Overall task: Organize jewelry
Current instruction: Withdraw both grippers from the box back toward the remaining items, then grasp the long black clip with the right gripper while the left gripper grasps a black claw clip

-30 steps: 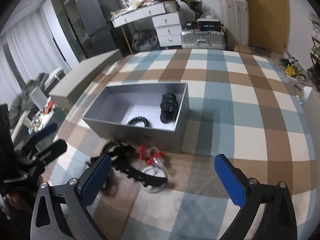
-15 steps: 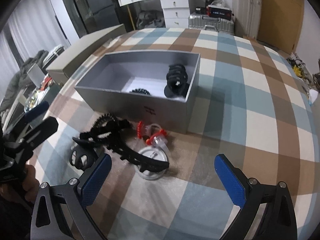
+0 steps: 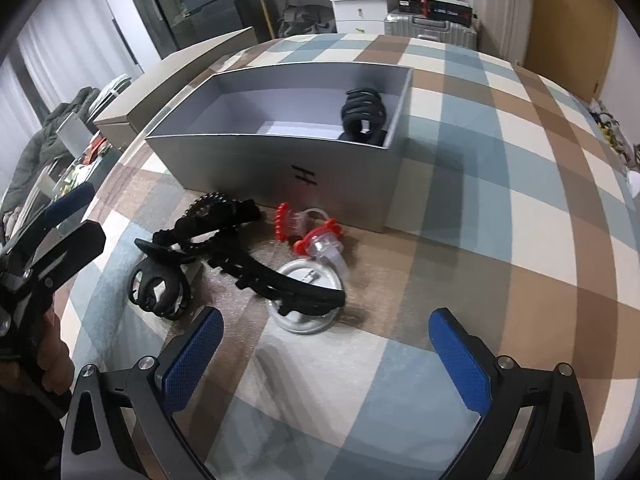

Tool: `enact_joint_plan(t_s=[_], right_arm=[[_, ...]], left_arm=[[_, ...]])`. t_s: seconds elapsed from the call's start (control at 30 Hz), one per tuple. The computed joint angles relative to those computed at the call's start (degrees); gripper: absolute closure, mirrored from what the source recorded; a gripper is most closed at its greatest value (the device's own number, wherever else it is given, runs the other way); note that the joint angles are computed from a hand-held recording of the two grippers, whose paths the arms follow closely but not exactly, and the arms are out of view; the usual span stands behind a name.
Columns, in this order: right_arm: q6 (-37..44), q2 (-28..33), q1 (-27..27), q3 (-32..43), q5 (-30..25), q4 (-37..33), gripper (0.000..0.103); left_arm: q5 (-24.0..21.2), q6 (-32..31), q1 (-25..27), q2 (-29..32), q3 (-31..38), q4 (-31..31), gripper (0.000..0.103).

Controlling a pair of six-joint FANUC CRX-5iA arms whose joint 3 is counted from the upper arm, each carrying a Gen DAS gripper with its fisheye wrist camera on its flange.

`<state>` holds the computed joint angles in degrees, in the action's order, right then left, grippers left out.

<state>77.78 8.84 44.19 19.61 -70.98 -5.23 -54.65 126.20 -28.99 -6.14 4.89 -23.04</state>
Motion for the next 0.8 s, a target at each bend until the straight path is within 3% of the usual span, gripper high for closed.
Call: enact_joint_plan(t_s=[0.2,0.33,0.8], right_arm=[[-1.47,0.16,2.28,-1.64,1.77,4.46,0.001],[-0.92,-0.01,2.69,-2.32,3.01,4.72,0.001],[-3.59,-0.66,5.89,-6.08,7.7,11.49,0.016]], left_arm=[[1.3,-1.81,1.35,-0.05,-1.09,3.1,0.001],[-0.94,-0.7,-0.06,0.89,0.36,0.49,0.001],[-1.43,-1.65,-0.15,1.01,0.44,0.7,0.001]])
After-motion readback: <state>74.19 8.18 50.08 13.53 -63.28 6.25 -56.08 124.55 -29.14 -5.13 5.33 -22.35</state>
